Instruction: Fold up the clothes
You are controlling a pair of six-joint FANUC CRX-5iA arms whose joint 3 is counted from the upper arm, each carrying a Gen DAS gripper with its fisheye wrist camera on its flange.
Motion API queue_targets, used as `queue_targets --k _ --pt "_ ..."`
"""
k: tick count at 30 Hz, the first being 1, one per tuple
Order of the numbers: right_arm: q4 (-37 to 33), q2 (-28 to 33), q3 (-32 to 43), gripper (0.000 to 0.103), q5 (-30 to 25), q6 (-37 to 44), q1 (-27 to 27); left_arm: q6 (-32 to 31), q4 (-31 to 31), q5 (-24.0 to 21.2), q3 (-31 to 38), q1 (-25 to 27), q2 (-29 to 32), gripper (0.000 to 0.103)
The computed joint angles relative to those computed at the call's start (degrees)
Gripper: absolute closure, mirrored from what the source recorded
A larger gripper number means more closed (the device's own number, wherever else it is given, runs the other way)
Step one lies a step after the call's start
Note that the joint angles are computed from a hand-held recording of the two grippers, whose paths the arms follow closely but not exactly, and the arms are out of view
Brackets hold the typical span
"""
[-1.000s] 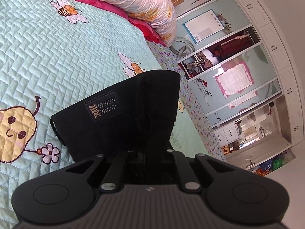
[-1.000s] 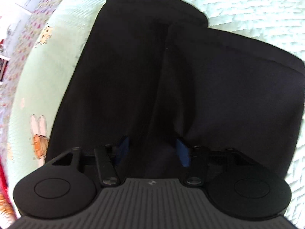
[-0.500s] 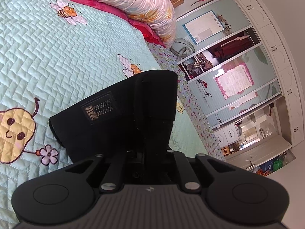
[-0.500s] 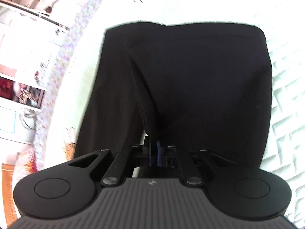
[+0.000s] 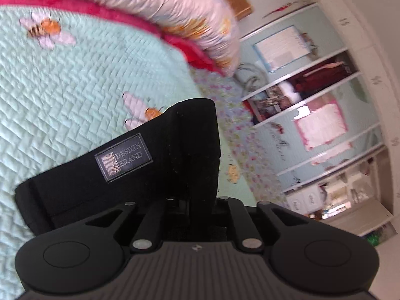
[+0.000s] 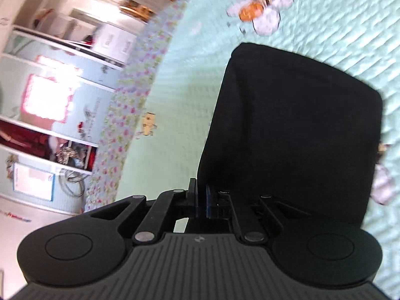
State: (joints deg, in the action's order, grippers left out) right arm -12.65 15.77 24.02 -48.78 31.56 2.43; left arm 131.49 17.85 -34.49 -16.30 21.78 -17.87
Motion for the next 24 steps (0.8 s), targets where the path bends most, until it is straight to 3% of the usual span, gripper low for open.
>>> queue_targets --k 2,4,8,11,15,19,24 --pt "-0.7 4.5 4.7 0.092 -3.6 -0.8 -0.4 1.1 -2.2 -3.9 3.9 -0.2 6.2 0.084" --pt "-2.4 5.3 4.2 0.091 -2.4 2.8 -0.6 -0.2 -2.5 -5.0 5.0 -0.4 9.7 0.083" --pt "-8.9 4.8 0.9 0.091 2.7 13.1 -2.2 -9.5 4.6 1.2 -0.8 0.4 8.6 0.082" --pt "-7.7 6.5 3.1 0.091 0.8 12.6 -2.2 -11.7 6.8 0.7 -1.0 1.1 9.2 0.082" --pt "-9.3 7.8 5.2 0.064 1.2 11.7 -2.9 -12.8 8.8 -1.1 0.4 1.6 10.1 0.077" --pt "-14.4 3.3 0.6 0.064 7.9 24.2 -4.6 -18.1 9.4 -2.5 0.7 2.4 8.7 0.070" --pt "-25.0 -0.2 -0.3 0.063 -4.7 44.0 -5.6 -23.3 9.0 -3.1 -1.3 3.7 4.6 0.065"
